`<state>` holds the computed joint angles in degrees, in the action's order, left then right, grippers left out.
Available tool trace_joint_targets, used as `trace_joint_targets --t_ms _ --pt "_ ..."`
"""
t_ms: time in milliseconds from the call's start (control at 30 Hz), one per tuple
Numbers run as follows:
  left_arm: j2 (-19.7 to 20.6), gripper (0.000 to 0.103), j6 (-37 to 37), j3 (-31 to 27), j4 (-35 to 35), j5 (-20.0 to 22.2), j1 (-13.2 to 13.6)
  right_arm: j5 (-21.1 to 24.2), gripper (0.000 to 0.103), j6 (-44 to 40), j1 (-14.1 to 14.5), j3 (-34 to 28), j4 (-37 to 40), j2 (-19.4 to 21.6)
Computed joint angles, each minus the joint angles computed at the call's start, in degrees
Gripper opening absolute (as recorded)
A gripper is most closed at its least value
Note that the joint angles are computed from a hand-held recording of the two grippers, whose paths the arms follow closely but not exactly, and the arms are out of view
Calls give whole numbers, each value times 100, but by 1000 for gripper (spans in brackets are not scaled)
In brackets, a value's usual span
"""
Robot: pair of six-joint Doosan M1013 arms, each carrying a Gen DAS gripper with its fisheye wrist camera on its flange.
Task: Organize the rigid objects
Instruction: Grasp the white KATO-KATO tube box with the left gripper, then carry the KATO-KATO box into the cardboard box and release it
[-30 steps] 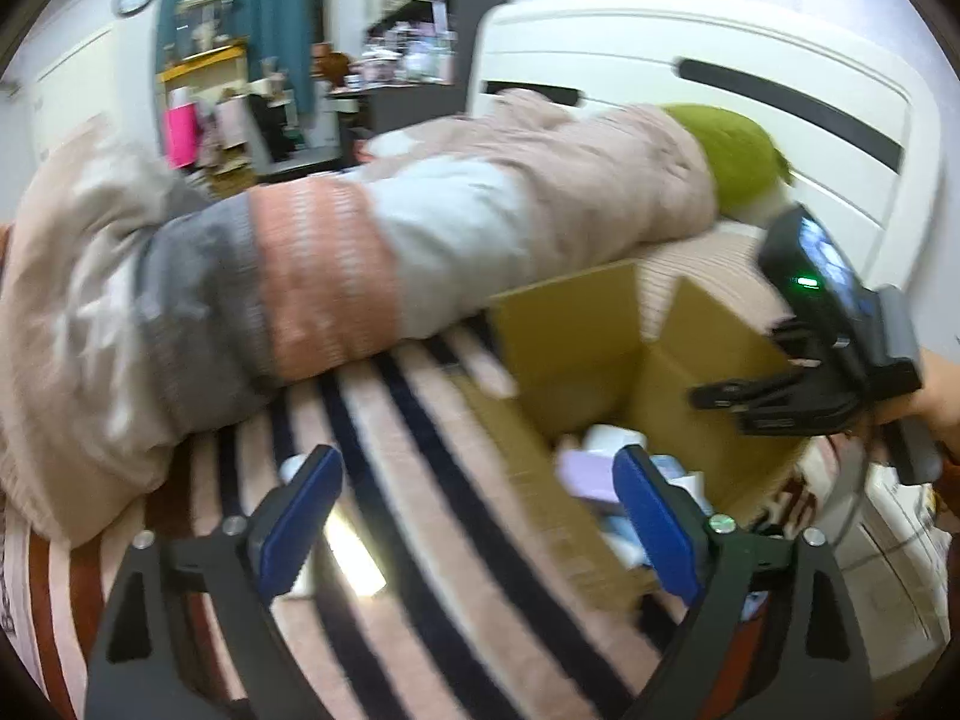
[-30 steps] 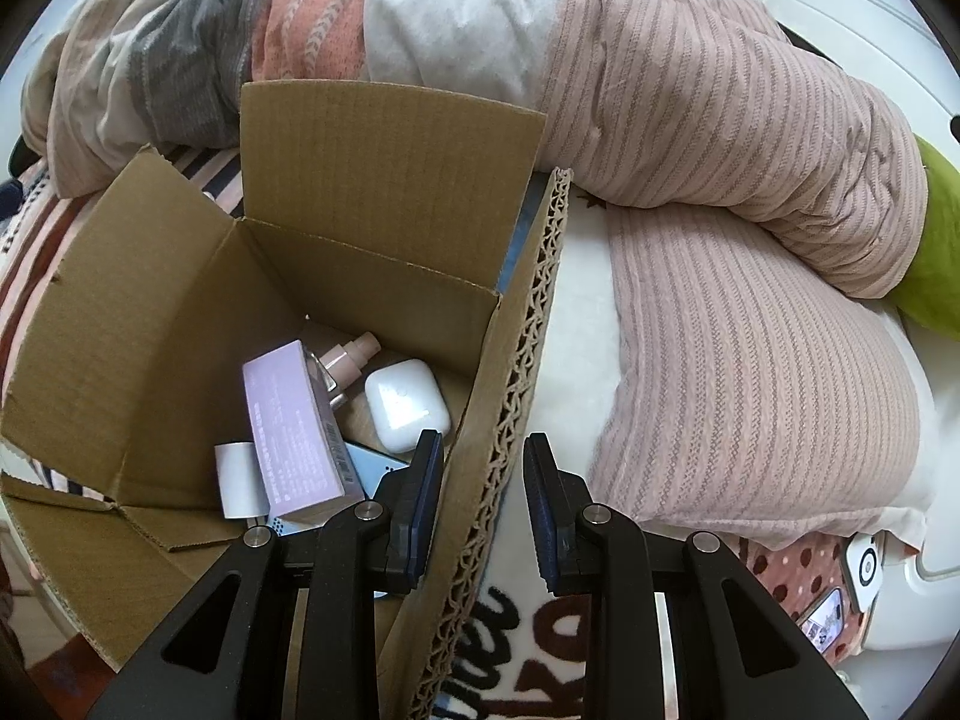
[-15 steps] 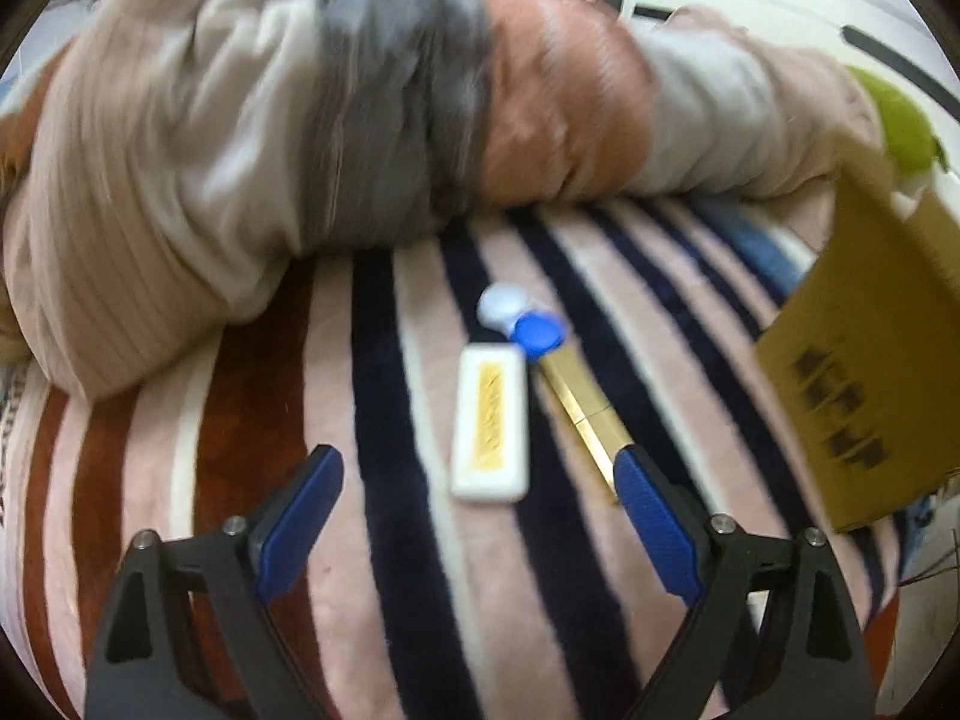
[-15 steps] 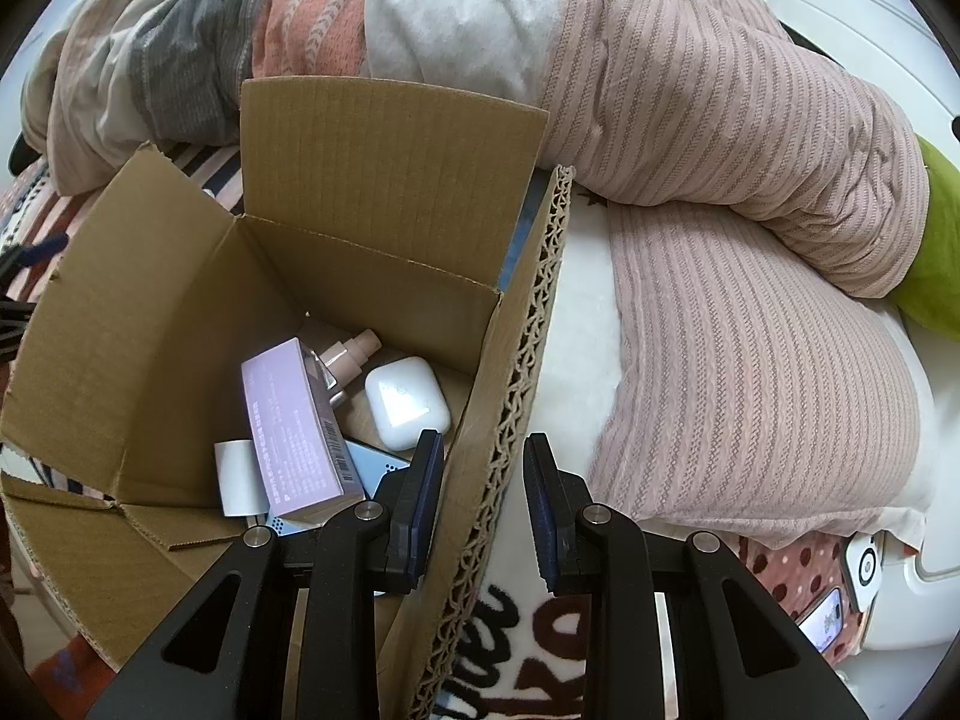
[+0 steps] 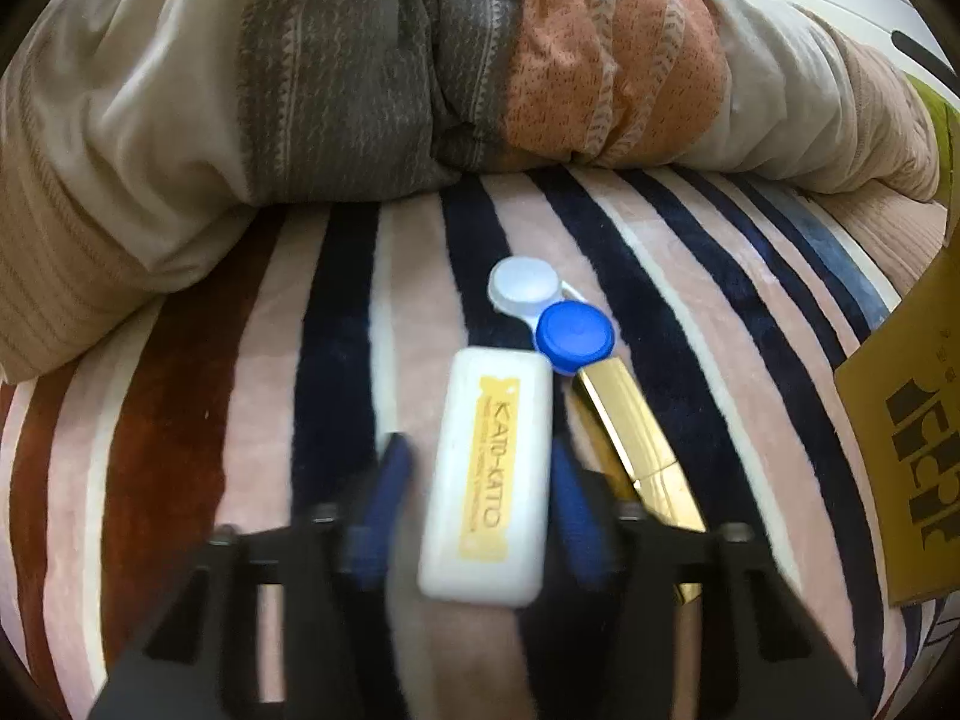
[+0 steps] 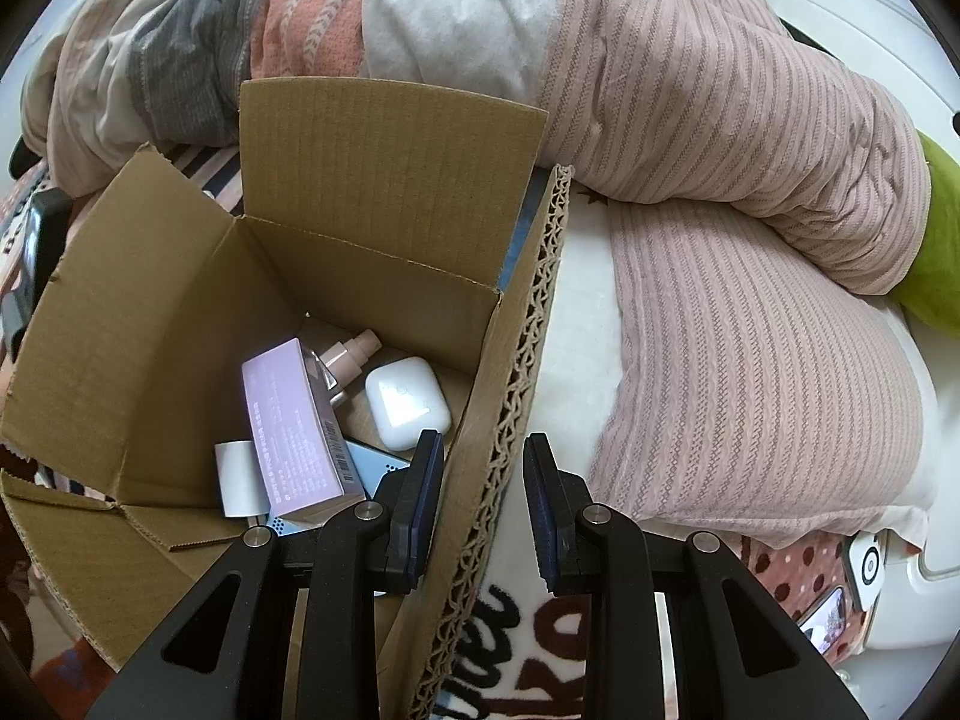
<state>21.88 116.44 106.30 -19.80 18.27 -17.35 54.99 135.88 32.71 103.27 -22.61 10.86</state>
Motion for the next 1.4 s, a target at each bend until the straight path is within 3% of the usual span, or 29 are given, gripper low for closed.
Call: trace_joint_targets --t_ms 200,467,633,800,1033,1233,1400 --pt "-130 32 41 66 42 -75 -49 -30 22 7 -6 12 4 -3" --pt "-839 32 2223 311 -1905 -325 -104 -57 22 18 -2 15 -12 -5" --pt "-1281 32 3419 355 -2941 3 -398 -89 22 58 5 43 -39 -27" --pt "-1367 32 3282 185 -2870 484 -750 -115 22 79 6 67 -41 -47" --pt "-1296 32 2579 -18 -1934 850 -1279 -156 22 104 7 88 -57 -59" --pt "-1096 32 1900 -169 -1202 1175 -1507 -191 22 115 3 105 -68 -68" --pt "-970 32 1782 -238 -1160 1385 -1506 -215 22 87 -5 112 -60 -70"
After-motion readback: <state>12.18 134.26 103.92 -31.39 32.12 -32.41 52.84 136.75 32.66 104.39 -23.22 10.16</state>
